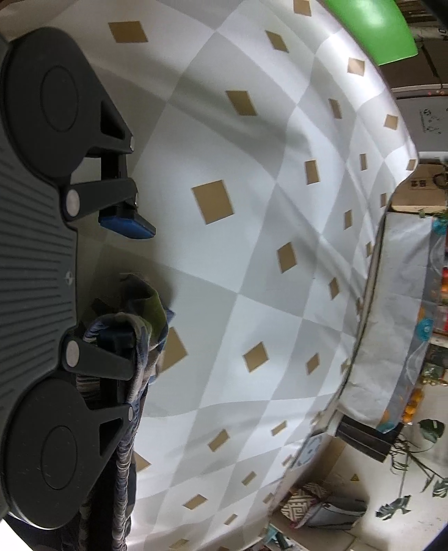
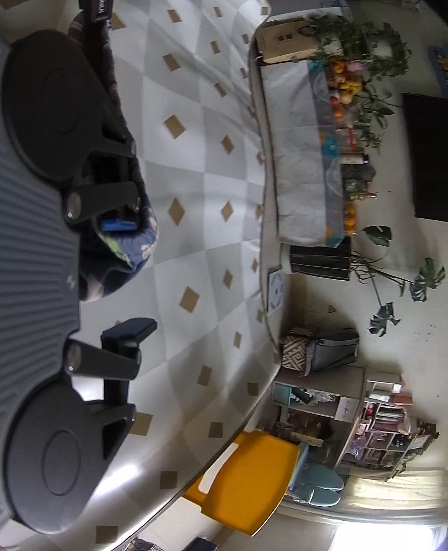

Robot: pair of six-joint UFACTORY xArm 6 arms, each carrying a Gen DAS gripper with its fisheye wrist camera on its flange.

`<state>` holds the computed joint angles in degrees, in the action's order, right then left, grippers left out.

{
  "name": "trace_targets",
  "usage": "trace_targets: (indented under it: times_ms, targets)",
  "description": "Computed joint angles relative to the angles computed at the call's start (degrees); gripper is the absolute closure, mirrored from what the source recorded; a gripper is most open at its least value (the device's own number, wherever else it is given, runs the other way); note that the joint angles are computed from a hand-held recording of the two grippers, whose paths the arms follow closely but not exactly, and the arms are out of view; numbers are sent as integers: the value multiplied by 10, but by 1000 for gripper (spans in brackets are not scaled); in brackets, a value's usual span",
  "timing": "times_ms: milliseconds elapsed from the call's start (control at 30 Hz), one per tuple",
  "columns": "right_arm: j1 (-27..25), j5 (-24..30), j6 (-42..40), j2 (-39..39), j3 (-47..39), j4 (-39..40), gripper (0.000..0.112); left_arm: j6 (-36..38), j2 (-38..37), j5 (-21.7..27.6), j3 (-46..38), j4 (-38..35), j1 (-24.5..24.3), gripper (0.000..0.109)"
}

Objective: Fold clothes
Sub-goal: 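Raise both grippers holding the pants up from the mat, then hold the pants waistband raised with both grippers, lifting them off the mat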

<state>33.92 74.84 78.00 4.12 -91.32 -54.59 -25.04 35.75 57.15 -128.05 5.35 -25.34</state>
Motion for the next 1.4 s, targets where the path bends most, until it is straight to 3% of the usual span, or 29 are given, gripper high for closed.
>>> trace_targets:
  times_ms: [533, 900, 1400]
  targets:
    - [53, 27, 42, -18, -24, -59, 67, -1, -99, -88, 98, 70, 13, 56]
    - [119, 96, 75, -55, -21, -90, 67, 1, -188, -118, 175, 79, 15, 56]
    - [195, 186, 30, -55, -98, -144, 67, 0, -289, -138, 250, 83, 12, 56]
